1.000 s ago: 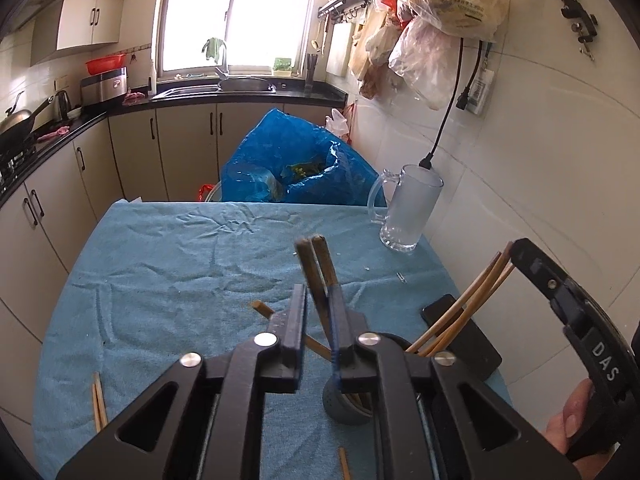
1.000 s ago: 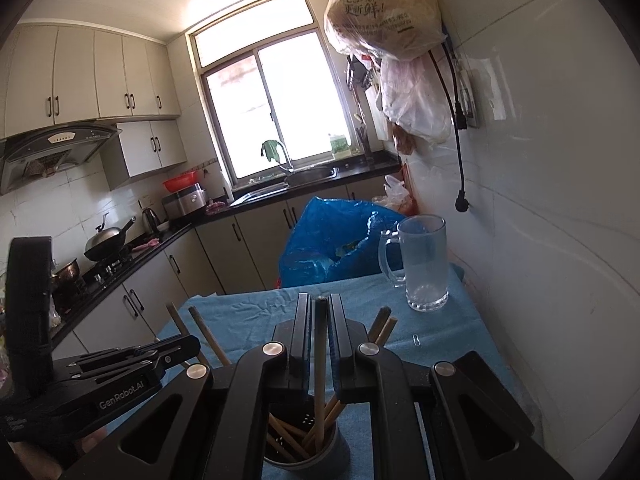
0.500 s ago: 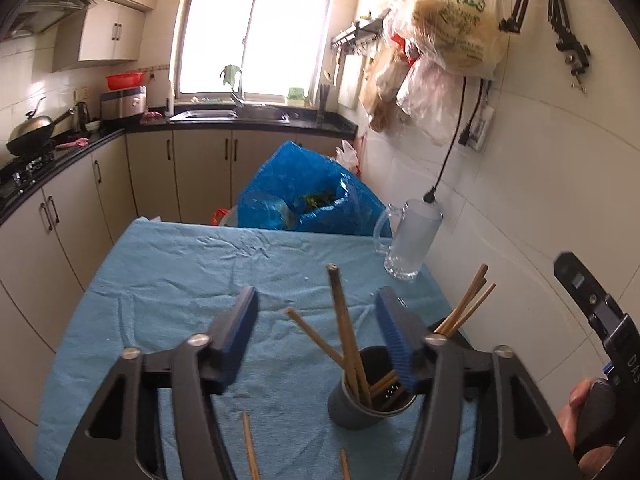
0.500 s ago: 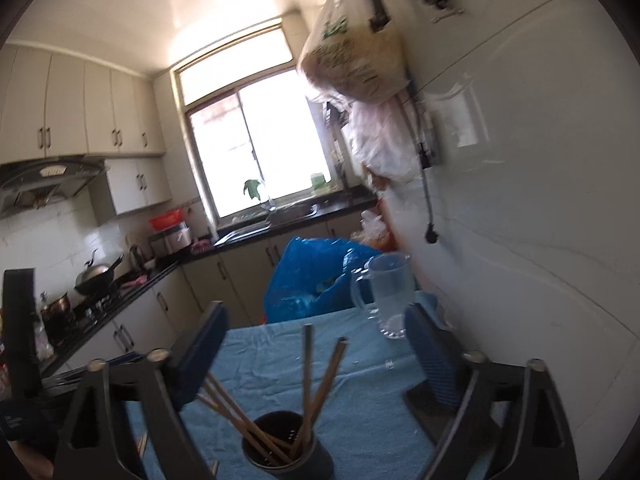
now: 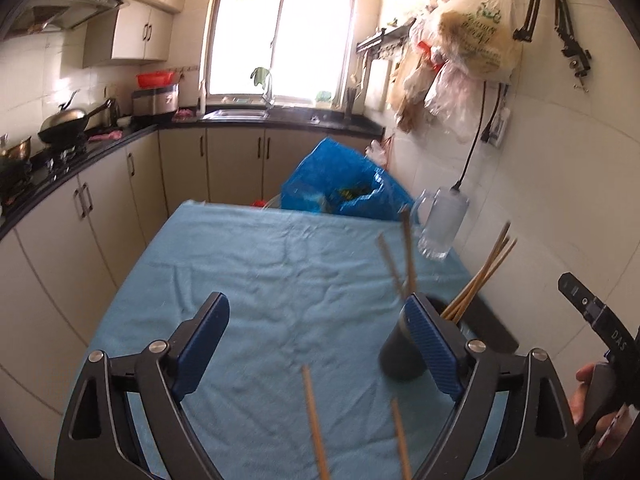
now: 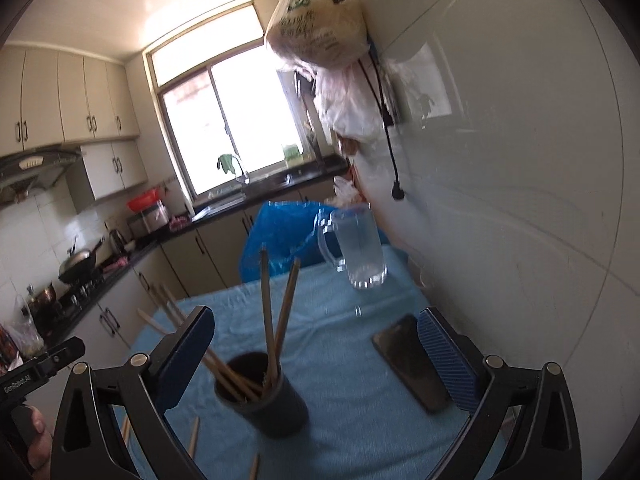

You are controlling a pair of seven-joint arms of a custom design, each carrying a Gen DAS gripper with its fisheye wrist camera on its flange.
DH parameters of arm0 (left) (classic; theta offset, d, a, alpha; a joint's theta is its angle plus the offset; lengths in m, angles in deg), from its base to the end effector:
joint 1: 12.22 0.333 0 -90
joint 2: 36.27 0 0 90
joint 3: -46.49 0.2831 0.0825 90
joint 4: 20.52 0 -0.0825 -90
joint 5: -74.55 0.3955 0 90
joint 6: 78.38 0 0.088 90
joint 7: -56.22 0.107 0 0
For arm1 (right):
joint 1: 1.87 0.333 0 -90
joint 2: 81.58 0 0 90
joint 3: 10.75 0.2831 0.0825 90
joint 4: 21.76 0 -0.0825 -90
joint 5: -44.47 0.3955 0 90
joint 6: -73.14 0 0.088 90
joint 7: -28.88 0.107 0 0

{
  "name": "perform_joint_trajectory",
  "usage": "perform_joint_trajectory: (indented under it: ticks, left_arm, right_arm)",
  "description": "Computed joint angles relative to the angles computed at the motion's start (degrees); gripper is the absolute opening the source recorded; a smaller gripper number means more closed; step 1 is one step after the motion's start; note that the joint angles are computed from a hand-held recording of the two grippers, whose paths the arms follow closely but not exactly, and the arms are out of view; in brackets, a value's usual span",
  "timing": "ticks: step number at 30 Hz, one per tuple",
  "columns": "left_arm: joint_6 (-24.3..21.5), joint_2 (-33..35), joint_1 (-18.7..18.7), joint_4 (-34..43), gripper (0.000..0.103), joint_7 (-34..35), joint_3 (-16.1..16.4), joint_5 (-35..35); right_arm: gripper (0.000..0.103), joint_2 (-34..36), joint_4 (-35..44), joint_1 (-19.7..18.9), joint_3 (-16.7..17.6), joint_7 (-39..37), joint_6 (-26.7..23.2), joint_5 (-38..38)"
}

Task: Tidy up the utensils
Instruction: 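Withdraw both open tools back over the chopsticks on the towel, then grasp a chopstick with the right tool while the left tool grasps another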

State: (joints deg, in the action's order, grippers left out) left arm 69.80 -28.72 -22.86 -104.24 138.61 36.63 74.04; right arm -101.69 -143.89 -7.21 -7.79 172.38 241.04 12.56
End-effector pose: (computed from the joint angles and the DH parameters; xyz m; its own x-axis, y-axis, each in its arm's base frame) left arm 0.6151 -0.2201 0.6930 -0.2766 -0.9504 0.1422 -0.5609 0.0396 -0.8269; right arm 0.5171 0.0162 0.6519 -0.2795 -0.9142 -0.2935 -0.2973 0.3731 -0.8789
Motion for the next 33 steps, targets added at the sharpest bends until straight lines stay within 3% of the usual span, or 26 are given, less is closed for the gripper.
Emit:
perform_joint_trajectory:
  ticks: [5,9,14,20,25,33]
  left_arm:
    - [-0.5,-5.8,2.2,-9.7,0.089,0.6,0.9,-2.0]
    - [-1.6,-8.6,4.2,-14.5,0.089,-0.7,1.5,-2.3]
    - [-3.5,-10.6,7.1,-18.5,0.089,-2.6,2.6,-3.2]
    - [-5.0,-11.6,9.7,-21.2,0.089,-2.7,3.6,-4.6]
    - [-6.7,-11.1,10.8,-21.4,0.089,-2.6,3.8,-5.0]
    - [-7.8,-10.6,11.5,-21.3,0.089,-1.4,4.2,-7.4]
  right_arm:
    - [0.103,-1.4,-2.8,4.2,-1.7,-4.7,-3.0,4.8]
    - [0.103,-1.8,-4.1,10.2,-4.4,-12.7,-6.4,12.9]
    - [0.103,-0.8,-3.8,13.0,-3.4,-19.1,-8.7,16.8]
    - [0.103,3.1,0.2,16.8,-3.2,-26.5,-12.7,22.8]
    - [0.103,8.8,7.0,19.3,-2.8,-32.4,-19.1,28.8]
    - [0.103,19.6,19.5,19.8,-0.7,-37.0,-26.2,31.7]
